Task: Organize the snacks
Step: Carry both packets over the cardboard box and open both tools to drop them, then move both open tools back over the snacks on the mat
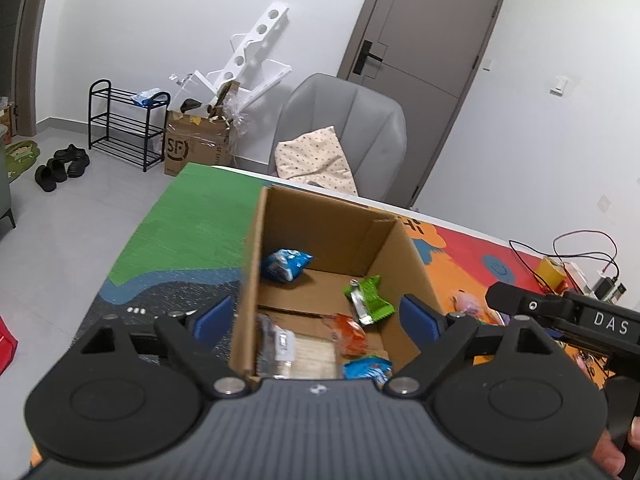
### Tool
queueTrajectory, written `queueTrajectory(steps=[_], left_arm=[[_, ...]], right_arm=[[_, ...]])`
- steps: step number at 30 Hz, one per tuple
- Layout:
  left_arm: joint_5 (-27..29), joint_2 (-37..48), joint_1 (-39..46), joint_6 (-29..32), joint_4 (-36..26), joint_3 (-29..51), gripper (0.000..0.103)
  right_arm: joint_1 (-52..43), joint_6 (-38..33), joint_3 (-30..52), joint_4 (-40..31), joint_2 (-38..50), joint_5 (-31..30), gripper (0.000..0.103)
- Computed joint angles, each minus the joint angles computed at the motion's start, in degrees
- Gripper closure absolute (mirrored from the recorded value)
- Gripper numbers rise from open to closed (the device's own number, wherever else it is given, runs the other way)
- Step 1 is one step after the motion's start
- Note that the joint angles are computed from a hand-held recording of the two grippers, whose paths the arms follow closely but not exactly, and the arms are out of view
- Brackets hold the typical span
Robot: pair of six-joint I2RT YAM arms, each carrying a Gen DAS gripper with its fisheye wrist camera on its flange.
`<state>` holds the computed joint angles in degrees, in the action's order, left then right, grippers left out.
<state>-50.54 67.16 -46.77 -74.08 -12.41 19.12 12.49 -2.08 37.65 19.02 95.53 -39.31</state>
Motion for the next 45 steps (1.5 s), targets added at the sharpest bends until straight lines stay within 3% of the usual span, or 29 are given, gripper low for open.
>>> queueTrajectory(steps=[11, 36, 43, 45], left_arm=[[-0.85, 8.53, -4.34, 0.41, 2.73, 5.84, 0.009], [7.47, 29.85, -4.55, 14.89, 17.26, 21.34, 0.009], [10.39, 34.82, -3.28, 17.51, 18.29, 25.67, 0.009], [11.29, 36.35, -2.77, 18.17, 18.39, 27.01, 0.009]], right_arm=[[-10.01, -5.21, -0.78, -3.06, -0.13, -3.34, 0.023], [-26.30, -12.55, 6.49, -7.00, 9.03, -6.60, 0.022], [-28.05, -12.41, 9.59, -6.62, 13.20, -6.21, 0.000], [-28.24, -12.38, 10.66, -6.62, 14.65, -6.16, 0.000]])
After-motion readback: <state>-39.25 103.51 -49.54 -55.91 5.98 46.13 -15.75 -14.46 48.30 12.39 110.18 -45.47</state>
